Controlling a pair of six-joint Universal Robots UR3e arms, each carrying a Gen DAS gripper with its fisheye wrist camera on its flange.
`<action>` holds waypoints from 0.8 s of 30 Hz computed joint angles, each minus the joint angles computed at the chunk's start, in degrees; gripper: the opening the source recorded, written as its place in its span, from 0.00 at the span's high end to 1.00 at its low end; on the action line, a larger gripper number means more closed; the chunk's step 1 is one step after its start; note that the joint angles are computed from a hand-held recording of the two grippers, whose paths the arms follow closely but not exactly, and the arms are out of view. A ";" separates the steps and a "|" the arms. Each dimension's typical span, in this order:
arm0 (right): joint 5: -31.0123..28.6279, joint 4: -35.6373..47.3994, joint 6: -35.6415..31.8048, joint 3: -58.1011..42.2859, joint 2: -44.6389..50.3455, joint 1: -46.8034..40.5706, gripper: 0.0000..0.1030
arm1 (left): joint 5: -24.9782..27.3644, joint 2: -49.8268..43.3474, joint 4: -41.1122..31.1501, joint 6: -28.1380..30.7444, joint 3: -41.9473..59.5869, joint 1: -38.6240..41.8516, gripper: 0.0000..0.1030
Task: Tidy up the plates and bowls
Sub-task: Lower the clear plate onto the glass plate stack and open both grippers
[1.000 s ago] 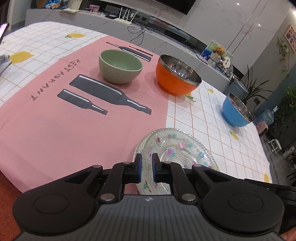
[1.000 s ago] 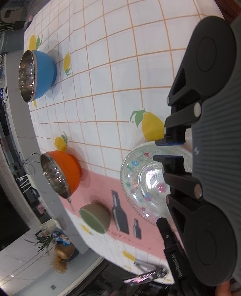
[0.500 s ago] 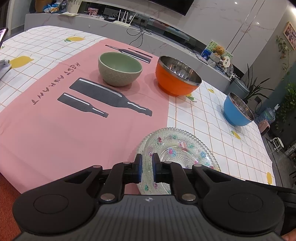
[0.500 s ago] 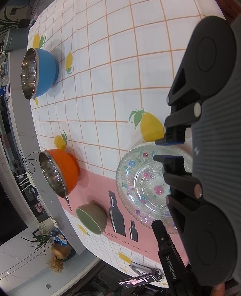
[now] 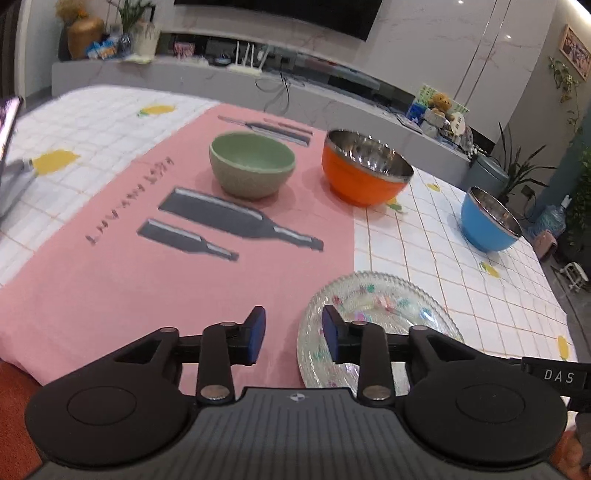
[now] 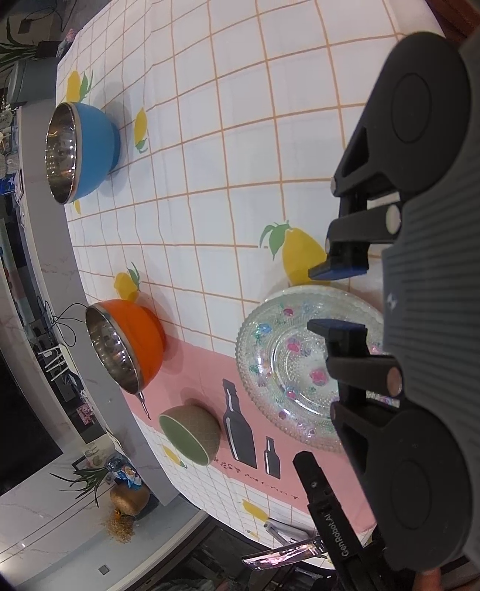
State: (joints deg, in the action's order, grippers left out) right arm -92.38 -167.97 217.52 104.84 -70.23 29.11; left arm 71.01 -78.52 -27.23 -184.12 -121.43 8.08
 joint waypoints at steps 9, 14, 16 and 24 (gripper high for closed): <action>3.77 -3.22 2.60 2.71 0.00 -1.98 0.92 | -5.72 -0.12 -2.72 -0.62 -0.71 2.14 0.72; 8.34 -6.00 5.42 5.29 -0.16 -4.21 0.87 | -7.33 -0.63 -5.71 -1.55 -0.55 2.97 0.72; 10.22 -7.00 7.05 6.32 -0.19 -5.24 0.84 | -9.64 -0.50 -6.29 -1.83 -1.21 4.20 0.71; 19.06 -15.85 14.21 11.57 1.73 -9.31 0.80 | -11.87 0.08 -5.92 -2.80 -2.75 5.81 0.72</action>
State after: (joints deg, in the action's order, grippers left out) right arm -73.32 -183.82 231.73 116.41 -68.50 19.79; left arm 59.14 -78.44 -33.15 -186.92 -124.18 13.89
